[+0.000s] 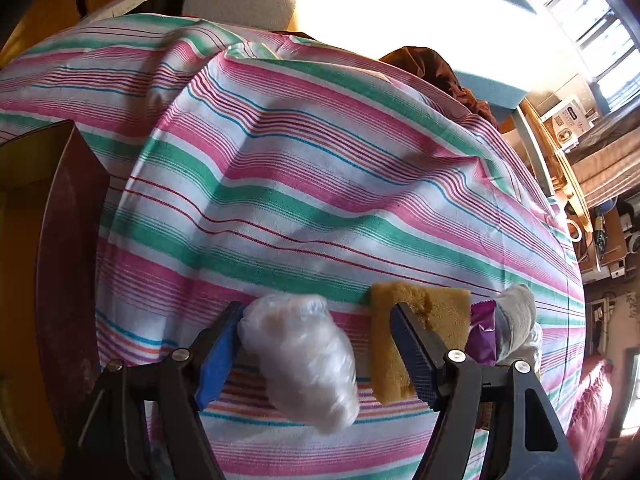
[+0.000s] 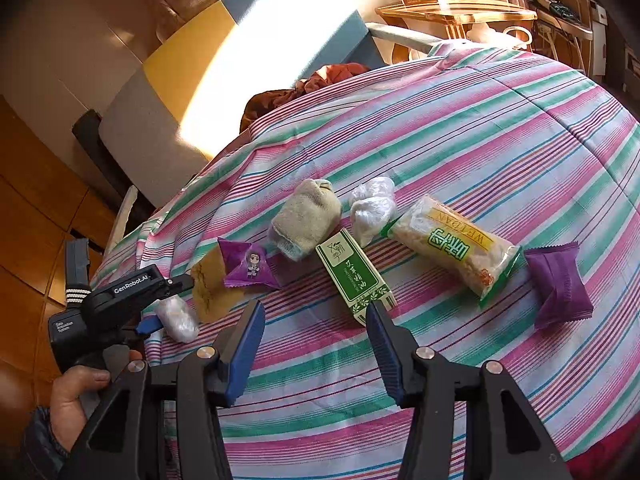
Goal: Organize objects
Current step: 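Lift the white plastic bag with the left gripper toward the tray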
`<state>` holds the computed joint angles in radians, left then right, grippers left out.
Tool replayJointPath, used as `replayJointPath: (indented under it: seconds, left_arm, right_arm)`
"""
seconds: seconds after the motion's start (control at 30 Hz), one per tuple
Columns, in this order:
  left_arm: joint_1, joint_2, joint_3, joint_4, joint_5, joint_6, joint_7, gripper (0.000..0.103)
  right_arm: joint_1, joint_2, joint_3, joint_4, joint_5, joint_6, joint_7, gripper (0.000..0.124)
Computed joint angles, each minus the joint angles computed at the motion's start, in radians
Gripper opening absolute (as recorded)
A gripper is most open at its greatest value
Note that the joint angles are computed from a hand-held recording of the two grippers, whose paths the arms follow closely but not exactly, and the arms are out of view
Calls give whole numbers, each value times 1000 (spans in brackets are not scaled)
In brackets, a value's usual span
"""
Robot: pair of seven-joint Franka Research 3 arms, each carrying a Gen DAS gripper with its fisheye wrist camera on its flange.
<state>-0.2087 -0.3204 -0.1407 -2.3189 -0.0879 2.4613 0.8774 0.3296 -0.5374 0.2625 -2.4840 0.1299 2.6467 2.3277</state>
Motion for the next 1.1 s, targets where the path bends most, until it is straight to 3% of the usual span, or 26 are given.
replayJointPath:
  seconds: [0.03,0.07,0.1,0.27,0.47,0.53,0.57,0.6,0.63,0.87,0.97,1.1]
  left_arm:
    - [5,-1,-9,-2,25,15,-2,70]
    - [0,-2,-8,-6,30,29,18,49]
    - [-8,-3,-6,-6,34,21,42,34]
    - [-33,-84,-24,-92,77,42,97,34]
    - [-125,-213,-4,-217,42,66,205,36]
    - [-159,-250,-12,-255,47,79,241,45]
    - [-179,-264,-10,-272,41,95,258,60]
    - [-191,-283,-15,-290,40,103,264,69]
    - [-196,-293,-23,-301,47,106,261,69]
    - [-201,-352,-40,-345,101,74,261,62]
    - [-175,-329,-73,-325,175,62,259,35]
    - [-205,-381,-76,-367,186,68,255,35]
  right_arm:
    - [-2,-1,0,-1,-1,2,2,53]
    - [-5,-2,1,-2,-3,0,5,53]
    - [-7,-2,1,-3,-3,-2,8,53]
    - [-10,0,0,-2,-6,-10,10,53]
    - [-23,11,11,12,-36,-41,28,53]
    - [-24,14,13,15,-47,-48,31,53]
    - [-26,14,16,17,-54,-52,34,53]
    - [-29,14,19,19,-63,-58,38,53]
    - [-32,15,21,21,-71,-63,43,53]
    - [-33,24,16,26,-91,-83,62,53]
    - [-37,29,24,33,-113,-92,67,53]
    - [-17,31,13,29,-113,-63,42,53]
